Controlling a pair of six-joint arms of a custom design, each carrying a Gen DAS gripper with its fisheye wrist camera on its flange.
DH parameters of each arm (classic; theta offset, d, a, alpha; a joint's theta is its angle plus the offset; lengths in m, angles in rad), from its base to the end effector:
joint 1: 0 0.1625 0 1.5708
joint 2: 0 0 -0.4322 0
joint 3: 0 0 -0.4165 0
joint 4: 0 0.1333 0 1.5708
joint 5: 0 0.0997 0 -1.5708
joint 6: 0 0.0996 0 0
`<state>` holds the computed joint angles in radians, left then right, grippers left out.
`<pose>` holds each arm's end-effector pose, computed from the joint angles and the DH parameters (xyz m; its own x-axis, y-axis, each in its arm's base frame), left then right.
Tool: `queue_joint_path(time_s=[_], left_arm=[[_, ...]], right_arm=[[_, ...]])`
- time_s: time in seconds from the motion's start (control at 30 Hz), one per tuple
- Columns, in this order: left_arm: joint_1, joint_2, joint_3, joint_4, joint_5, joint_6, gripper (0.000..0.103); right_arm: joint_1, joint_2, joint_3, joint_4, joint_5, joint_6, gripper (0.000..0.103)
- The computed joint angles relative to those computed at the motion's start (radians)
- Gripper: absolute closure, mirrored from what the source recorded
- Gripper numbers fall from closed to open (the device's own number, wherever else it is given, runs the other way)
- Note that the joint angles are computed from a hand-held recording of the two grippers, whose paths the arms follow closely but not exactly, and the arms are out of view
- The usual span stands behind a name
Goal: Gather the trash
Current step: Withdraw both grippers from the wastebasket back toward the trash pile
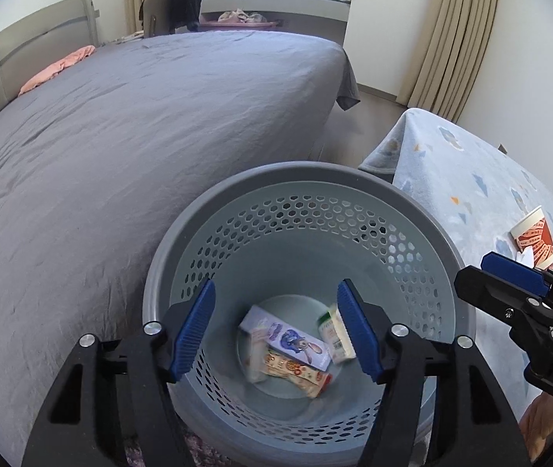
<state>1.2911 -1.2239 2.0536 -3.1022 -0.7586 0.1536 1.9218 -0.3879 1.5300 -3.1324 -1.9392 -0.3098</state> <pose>0.0462 -0.5839 0.2737 -0.7490 -0.1450 -0.6466 0.3293 0.7653 -0.5531 0.3329 -0.6258 -0.0971 -0.7866 -0.4358 0.4374 -0.5815 0.7610 -0.2876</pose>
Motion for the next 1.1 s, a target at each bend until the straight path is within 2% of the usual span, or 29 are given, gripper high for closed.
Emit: queue_joint_path(time_s=[0.43, 0.57, 1.1], left_arm=[[0.005, 0.009, -0.007, 0.014, 0.006, 0.002, 0.033], [0.003, 0.006, -0.001, -0.002, 0.005, 0.011, 0.027], [-0.005, 0.005, 0.011, -0.024, 0.01, 0.021, 0.025]], right_arm=[[-0.003, -0.008, 0.024, -0.018, -0.007, 0.01, 0.051], [-0.002, -0.013, 0.031, -0.022, -0.015, 0.018, 0.051], [0.007, -0.049, 0.095, -0.058, -0.04, 0.029, 0.051]])
